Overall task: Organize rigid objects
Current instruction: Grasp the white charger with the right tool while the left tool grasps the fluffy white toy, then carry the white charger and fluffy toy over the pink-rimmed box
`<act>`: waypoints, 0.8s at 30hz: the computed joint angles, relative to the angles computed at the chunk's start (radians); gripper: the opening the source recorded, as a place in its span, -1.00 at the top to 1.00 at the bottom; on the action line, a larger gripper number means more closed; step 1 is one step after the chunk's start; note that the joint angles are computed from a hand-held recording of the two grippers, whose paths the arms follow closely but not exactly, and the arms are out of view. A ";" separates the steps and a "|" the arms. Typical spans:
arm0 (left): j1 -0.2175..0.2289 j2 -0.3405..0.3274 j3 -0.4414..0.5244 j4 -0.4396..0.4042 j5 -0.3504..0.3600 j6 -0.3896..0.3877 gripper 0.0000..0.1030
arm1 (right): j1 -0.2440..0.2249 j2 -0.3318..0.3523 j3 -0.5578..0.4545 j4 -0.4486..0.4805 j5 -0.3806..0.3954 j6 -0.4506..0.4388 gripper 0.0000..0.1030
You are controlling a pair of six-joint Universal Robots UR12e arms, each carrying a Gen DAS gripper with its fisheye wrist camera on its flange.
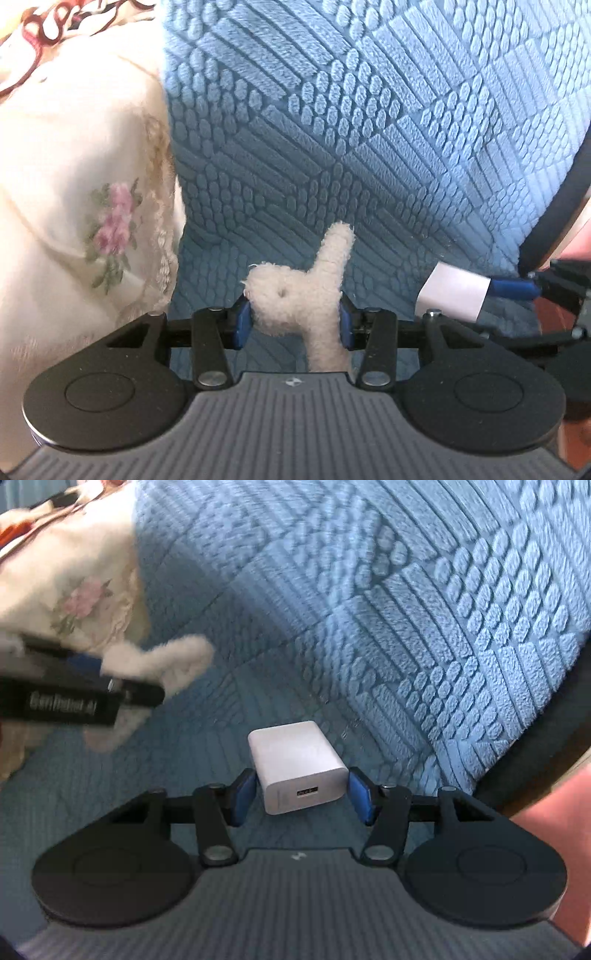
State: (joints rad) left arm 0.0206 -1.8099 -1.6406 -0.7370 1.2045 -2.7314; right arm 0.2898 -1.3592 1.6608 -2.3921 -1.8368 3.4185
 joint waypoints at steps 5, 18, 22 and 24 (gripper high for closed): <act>0.019 0.028 -0.029 -0.028 -0.023 -0.006 0.01 | 0.026 -0.003 -0.007 0.022 -0.018 0.028 -0.10; 0.041 0.143 -0.148 -0.093 -0.075 -0.002 0.01 | 0.087 -0.095 0.058 0.084 -0.054 0.211 -0.09; 0.052 0.177 -0.186 -0.112 -0.080 0.011 0.01 | 0.114 -0.122 0.077 0.096 -0.072 0.247 -0.09; 0.057 0.198 -0.206 -0.127 -0.080 0.015 0.01 | 0.131 -0.133 0.086 0.100 -0.085 0.254 -0.09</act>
State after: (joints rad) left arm 0.0773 -1.6119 -1.8470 -0.8635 1.1242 -2.7165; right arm 0.4206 -1.4923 1.7468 -2.2917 -1.9222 3.6720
